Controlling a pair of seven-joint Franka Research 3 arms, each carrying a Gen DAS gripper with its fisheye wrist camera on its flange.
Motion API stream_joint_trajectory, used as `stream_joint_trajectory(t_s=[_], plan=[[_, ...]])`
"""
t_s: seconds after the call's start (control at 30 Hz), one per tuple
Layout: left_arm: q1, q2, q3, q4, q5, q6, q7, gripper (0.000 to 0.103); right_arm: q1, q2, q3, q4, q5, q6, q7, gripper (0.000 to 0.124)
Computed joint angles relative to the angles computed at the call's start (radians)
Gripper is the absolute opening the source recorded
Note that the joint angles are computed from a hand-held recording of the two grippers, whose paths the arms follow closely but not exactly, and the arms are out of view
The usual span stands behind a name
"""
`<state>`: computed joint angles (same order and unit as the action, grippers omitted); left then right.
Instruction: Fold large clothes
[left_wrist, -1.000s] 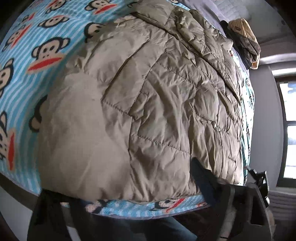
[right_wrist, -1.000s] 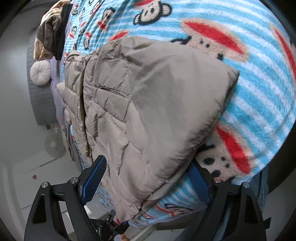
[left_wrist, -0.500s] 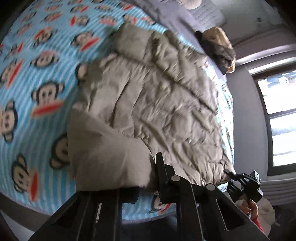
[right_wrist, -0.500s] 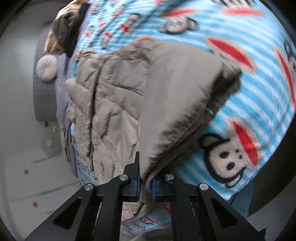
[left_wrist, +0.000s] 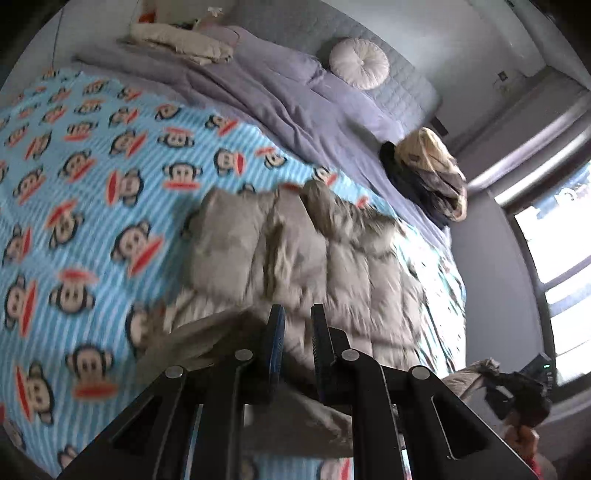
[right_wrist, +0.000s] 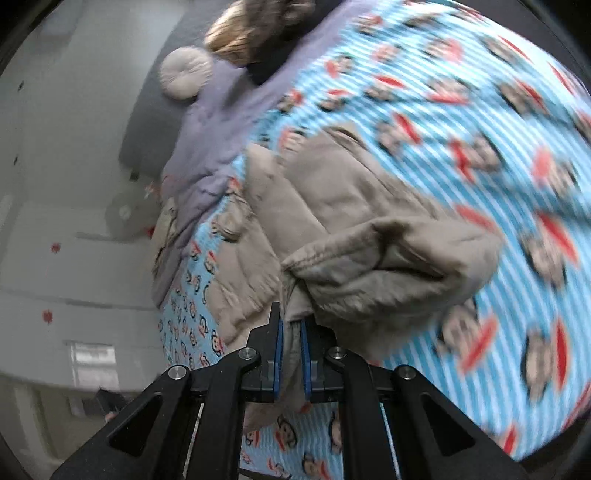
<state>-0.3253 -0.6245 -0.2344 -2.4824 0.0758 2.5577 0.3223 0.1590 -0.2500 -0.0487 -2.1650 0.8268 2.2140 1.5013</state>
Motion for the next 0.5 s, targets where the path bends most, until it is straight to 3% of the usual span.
stream_joint_trajectory(t_s=[0.17,0.3,0.5], plan=[[0.055,0.191,-0.012,0.114,0.059,-0.045,0.022,0.016,-0.002,0.261,0.013,0.273,-0.024,-0.074,-0.088,0.009],[0.058,0.287,0.015,0.139,0.042,-0.046,0.068,0.016,-0.018,0.434,0.046,0.421,-0.138,-0.116,-0.013,0.009],[0.082,0.354,0.049,0.158,0.006,-0.094,0.177,0.017,-0.033,0.54,0.067,0.452,-0.191,-0.061,0.1,0.009]])
